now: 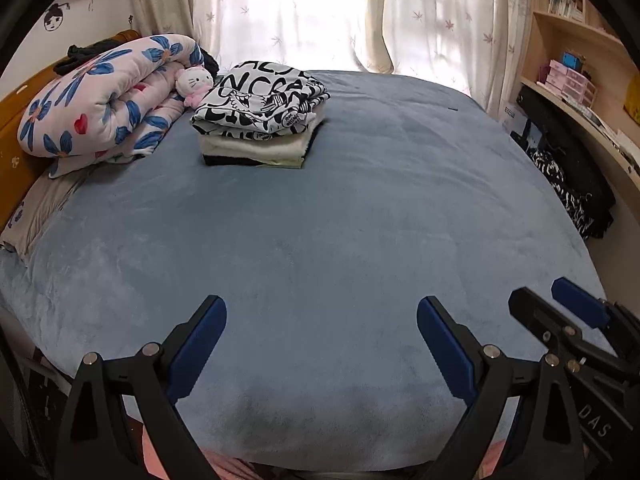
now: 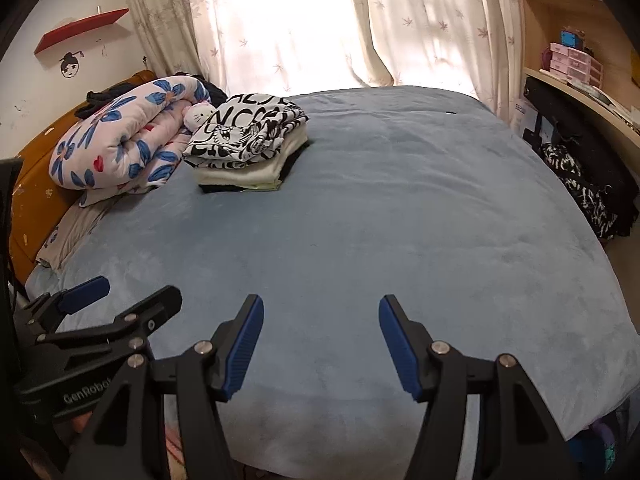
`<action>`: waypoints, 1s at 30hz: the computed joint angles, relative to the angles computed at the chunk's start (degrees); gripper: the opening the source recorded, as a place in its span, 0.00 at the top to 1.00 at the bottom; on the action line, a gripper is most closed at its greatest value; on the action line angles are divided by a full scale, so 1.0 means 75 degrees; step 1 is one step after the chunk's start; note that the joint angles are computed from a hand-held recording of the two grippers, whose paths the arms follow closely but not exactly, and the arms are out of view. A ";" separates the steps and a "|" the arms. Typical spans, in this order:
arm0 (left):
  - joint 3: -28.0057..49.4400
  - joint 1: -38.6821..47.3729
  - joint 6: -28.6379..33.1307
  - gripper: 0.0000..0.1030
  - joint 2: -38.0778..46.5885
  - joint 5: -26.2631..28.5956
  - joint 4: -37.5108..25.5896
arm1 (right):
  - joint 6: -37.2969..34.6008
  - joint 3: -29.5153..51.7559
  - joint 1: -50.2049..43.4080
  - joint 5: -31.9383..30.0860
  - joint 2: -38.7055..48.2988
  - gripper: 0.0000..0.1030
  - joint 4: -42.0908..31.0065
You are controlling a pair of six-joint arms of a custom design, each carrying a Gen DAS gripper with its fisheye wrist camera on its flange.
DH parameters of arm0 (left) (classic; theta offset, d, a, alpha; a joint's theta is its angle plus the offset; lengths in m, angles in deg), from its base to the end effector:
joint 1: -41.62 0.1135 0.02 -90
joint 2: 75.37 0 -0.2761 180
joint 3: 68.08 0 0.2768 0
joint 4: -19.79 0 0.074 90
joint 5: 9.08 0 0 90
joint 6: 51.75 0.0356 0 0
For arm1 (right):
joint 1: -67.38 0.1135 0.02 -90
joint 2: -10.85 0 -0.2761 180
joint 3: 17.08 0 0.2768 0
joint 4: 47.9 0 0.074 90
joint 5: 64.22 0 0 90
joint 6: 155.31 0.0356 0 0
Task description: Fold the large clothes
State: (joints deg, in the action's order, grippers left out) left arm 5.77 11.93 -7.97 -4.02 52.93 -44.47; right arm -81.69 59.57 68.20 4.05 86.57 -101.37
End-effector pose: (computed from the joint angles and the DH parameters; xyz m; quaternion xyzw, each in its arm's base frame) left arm 0.2325 -0.1133 0.2943 -0.1937 0.9227 0.0393 0.3309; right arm 0.2936 0.0174 0.3006 -0.1989 0.9106 0.1342 0.3366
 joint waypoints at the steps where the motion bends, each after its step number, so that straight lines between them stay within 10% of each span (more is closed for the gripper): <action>1: -0.0007 0.0004 0.0006 0.07 0.0007 0.0058 0.0009 | 0.0015 -0.0028 -0.0030 -0.0035 -0.0017 0.41 0.0037; 30: -0.0174 -0.0022 -0.0398 0.07 0.0256 0.0257 -0.0063 | -0.0017 -0.0272 -0.0066 0.0034 0.0140 0.41 0.0027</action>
State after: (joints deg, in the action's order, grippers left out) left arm 4.47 11.76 -10.95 -2.10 54.86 -44.95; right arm -81.81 57.53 67.71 4.30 87.62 -101.17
